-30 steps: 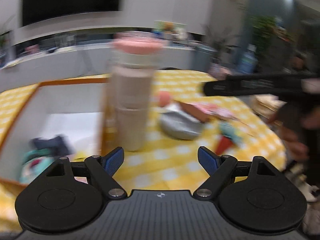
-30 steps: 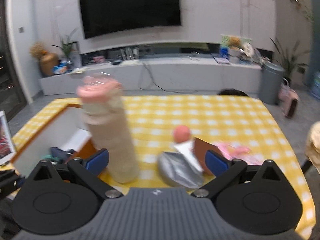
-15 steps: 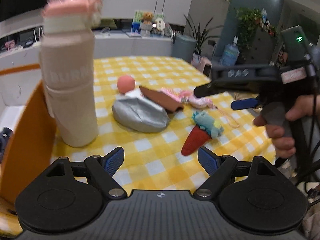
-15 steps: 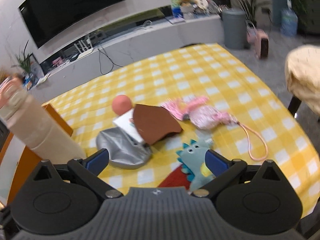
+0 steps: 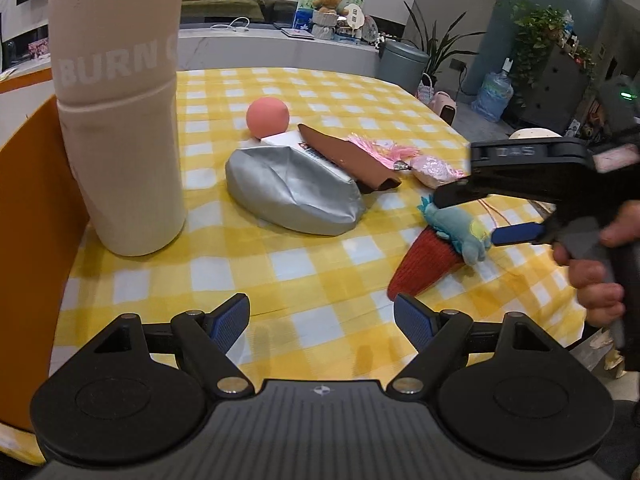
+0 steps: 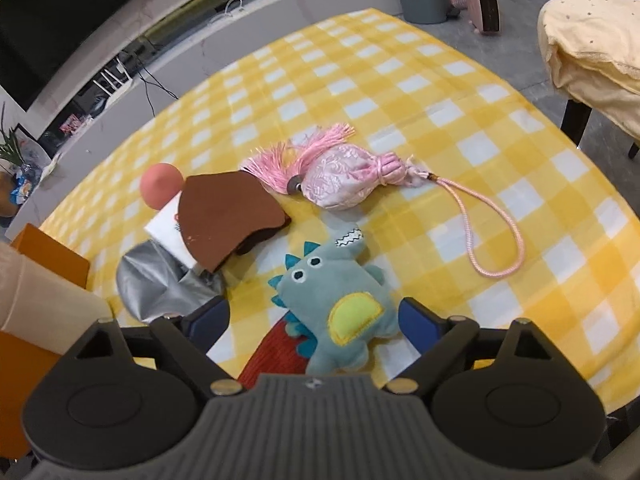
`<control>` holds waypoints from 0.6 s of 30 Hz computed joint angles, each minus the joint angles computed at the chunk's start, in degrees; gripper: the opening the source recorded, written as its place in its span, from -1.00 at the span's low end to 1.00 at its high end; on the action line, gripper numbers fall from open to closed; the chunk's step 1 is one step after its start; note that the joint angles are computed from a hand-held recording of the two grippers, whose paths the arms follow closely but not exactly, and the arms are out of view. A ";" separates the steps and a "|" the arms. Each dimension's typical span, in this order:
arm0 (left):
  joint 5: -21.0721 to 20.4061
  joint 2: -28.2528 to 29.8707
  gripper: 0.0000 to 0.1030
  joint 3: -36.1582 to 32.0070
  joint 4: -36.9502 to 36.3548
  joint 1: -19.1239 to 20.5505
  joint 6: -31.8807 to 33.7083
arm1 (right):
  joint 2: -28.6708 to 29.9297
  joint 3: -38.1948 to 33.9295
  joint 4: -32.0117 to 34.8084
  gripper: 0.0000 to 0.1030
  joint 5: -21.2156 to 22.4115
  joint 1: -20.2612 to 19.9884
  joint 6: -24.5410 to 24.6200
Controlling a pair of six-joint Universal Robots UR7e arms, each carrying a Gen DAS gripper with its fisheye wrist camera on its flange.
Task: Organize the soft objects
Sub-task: 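Grasp the teal dinosaur plush with the right gripper and lift it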
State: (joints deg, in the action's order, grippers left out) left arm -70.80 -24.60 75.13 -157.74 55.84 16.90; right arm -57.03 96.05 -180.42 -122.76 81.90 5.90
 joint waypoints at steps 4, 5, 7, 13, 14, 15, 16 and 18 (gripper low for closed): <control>0.59 -0.15 0.86 0.66 -0.98 -0.10 0.96 | 3.70 -4.65 3.46 0.76 -6.57 0.79 0.14; 0.64 -0.28 0.86 0.86 -1.17 -0.03 1.30 | 4.90 -5.94 4.29 0.76 -8.82 1.10 -0.04; 0.87 -0.49 0.86 1.12 -1.46 0.11 1.42 | 6.70 -7.52 5.16 0.78 -11.40 1.52 -1.54; 0.85 -0.72 0.86 0.78 -0.86 0.73 1.09 | 9.51 -9.33 3.44 0.60 -18.08 2.52 -6.38; 0.97 -0.68 0.86 0.64 -0.80 0.80 0.98 | 9.89 -9.47 2.43 0.56 -19.02 2.62 -7.35; 1.05 -0.68 0.86 0.54 -0.74 0.87 0.86 | 10.18 -9.52 1.50 0.50 -19.68 2.75 -8.70; 1.03 -0.64 0.86 0.36 -0.66 0.96 0.82 | 10.20 -9.35 0.80 0.47 -19.52 2.81 -9.69; 1.04 -0.59 0.86 0.31 -1.05 1.06 0.77 | 10.18 -9.15 0.15 0.30 -19.16 2.93 -10.67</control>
State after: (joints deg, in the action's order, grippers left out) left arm -69.76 -25.19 75.44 -158.79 56.90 17.67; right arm -46.85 86.90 -180.26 -141.93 84.83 -4.77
